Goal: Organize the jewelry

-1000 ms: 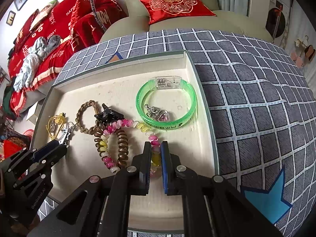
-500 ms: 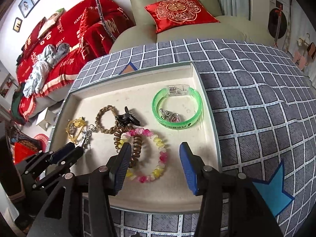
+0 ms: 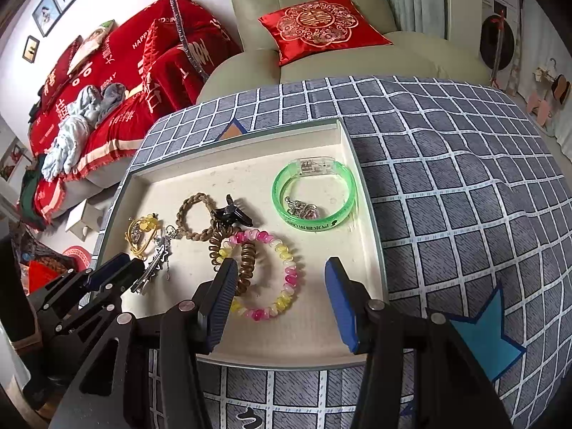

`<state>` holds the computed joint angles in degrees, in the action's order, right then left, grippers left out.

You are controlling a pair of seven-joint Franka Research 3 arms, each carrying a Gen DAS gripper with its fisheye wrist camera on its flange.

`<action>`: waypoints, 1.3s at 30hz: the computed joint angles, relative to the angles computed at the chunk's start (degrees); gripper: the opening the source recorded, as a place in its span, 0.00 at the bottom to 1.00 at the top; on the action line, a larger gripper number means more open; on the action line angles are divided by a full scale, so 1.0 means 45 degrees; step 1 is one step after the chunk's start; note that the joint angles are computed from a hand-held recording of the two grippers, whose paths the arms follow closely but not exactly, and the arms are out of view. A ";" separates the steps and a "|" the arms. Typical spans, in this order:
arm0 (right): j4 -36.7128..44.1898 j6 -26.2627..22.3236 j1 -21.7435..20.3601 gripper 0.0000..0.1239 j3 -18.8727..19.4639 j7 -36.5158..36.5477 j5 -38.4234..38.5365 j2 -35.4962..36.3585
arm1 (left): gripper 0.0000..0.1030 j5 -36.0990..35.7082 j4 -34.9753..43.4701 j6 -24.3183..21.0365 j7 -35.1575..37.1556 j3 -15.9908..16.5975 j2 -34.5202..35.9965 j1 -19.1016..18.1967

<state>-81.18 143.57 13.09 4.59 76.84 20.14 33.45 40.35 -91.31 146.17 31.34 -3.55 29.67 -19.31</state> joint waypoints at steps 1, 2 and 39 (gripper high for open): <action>-0.0001 0.0010 0.0005 0.44 -0.0005 0.0007 -0.0002 0.0002 | 0.47 0.0023 -0.0006 -0.0035 -0.0045 0.0023 -0.0015 -0.0025; -0.0006 0.0009 0.0015 0.44 -0.0012 0.0018 -0.0015 -0.0003 | 0.91 0.0081 0.0004 -0.0136 -0.0139 0.0068 -0.0039 -0.0078; -0.2281 0.3119 0.0718 0.70 -0.0433 0.0299 -0.1506 -0.1440 | 1.00 0.1774 -0.1388 0.0287 -0.1930 -0.0017 -0.1270 -0.0028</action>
